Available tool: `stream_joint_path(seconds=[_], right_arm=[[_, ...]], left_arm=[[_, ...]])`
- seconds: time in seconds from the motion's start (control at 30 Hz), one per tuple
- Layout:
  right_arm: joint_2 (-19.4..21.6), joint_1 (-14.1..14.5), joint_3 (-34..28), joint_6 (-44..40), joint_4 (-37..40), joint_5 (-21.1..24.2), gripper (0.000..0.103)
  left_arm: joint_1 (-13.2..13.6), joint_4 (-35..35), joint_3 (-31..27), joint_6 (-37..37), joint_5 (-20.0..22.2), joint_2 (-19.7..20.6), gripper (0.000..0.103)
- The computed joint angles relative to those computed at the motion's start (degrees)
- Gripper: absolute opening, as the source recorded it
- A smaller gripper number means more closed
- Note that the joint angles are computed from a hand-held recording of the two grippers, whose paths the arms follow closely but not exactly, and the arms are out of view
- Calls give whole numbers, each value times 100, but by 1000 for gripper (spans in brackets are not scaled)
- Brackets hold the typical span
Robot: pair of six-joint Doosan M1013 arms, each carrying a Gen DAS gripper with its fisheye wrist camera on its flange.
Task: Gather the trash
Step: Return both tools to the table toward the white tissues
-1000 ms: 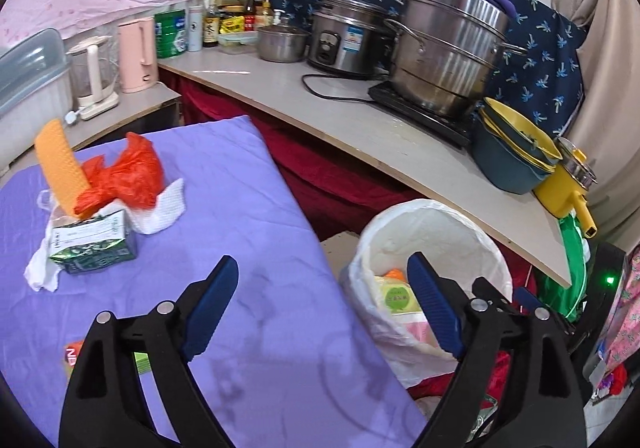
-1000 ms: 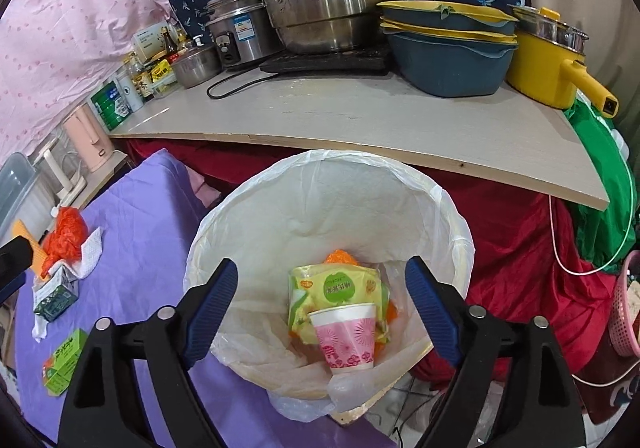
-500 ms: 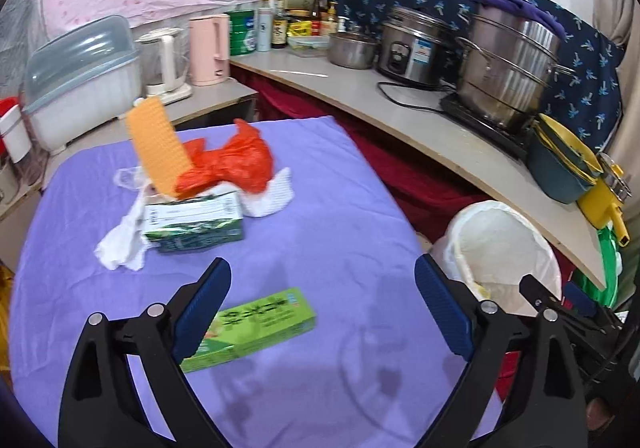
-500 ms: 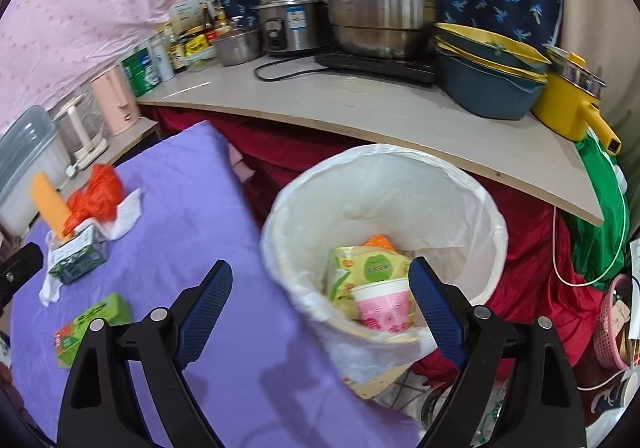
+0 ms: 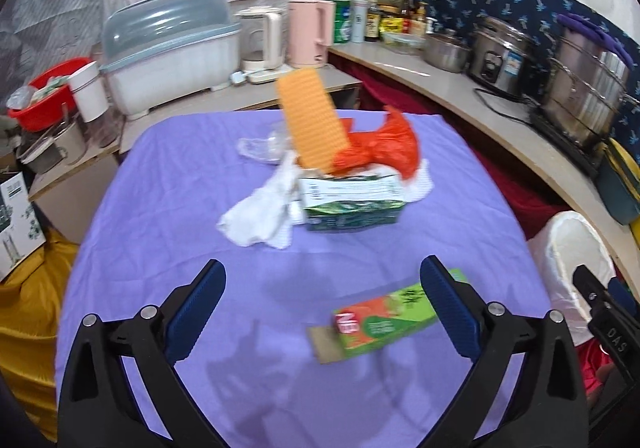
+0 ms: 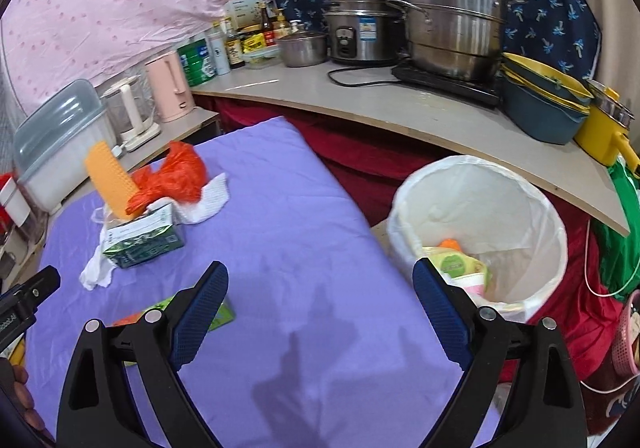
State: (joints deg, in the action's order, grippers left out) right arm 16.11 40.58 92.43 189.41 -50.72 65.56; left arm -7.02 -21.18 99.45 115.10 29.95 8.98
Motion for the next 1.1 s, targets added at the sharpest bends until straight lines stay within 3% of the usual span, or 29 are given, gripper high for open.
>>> stream_joint_path(seconds=[0.3,0.57,1.1], right_arm=[[365,-102,-448,-672,278,-636,89],[738,-312,-910,-1247,597,-975,89],[1587,-876,-1935,-2295,1461,-1633,84]], left_arm=[[240,1195,-373,-892,74,443,94],[175,1971,-673,-1353,126,831,94],[72,1587,-1341,-886,520,1549,94]])
